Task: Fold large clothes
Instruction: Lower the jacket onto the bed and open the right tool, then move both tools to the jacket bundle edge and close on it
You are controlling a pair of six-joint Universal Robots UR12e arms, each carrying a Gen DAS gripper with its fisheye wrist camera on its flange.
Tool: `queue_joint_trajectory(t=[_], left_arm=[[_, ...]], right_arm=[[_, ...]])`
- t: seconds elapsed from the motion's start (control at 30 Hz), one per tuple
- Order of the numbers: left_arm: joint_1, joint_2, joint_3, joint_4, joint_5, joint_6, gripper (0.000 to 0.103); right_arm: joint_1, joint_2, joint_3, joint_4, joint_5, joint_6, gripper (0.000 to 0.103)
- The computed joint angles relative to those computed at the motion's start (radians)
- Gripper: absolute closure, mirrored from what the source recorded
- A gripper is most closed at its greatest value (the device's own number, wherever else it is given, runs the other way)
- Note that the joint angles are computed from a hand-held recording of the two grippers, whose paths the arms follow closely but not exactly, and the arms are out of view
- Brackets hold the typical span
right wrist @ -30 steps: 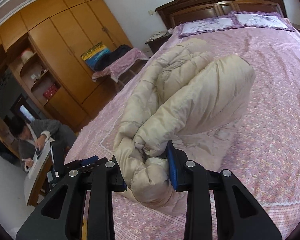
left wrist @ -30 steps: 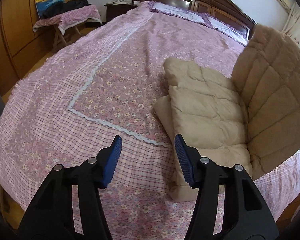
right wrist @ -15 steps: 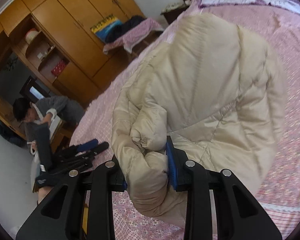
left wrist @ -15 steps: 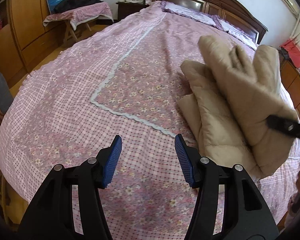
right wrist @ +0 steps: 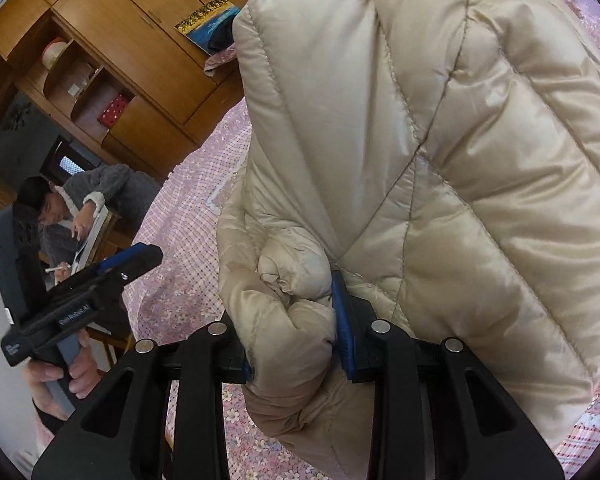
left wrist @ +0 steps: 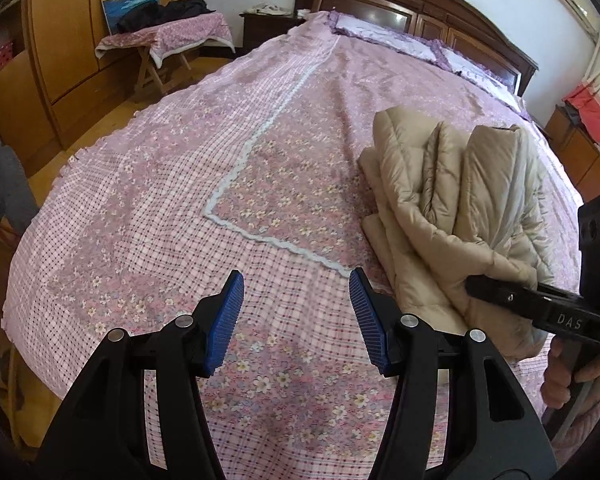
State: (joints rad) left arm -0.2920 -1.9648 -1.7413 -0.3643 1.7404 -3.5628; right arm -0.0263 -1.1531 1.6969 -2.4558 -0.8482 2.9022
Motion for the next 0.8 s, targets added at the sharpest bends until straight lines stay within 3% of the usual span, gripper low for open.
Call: queue_joint_trajectory(t=[0.13, 0.2, 0.27, 0.53, 0.7, 0.8], left_arm=[[-0.009, 0.002, 0.008, 0.015, -0.01, 0.02, 0.047], [-0.015, 0.001, 0.018, 0.016, -0.011, 0.027, 0.04], [-0.02, -0.002, 0.029, 0.025, -0.022, 0.034, 0.039], [-0.039, -0.036, 0.102, 0.044, -0.083, 0.049, 0.024], [-0.059, -0.074, 0.182, -0.007, -0.099, 0.08, 0.022], [-0.072, -0.099, 0.232, -0.037, -0.099, 0.102, 0.022]], right_arm=[[-0.015, -0.019, 0.025, -0.026, 0.044, -0.004, 0.058], [-0.025, -0.035, 0.044, -0.038, 0.075, -0.015, 0.04], [-0.029, -0.051, 0.065, -0.077, 0.08, -0.01, 0.035], [-0.085, -0.123, 0.143, -0.196, 0.109, 0.029, 0.034], [-0.12, -0.13, 0.16, -0.322, 0.029, 0.131, 0.034], [-0.135, -0.107, 0.147, -0.34, 0.01, 0.228, 0.033]])
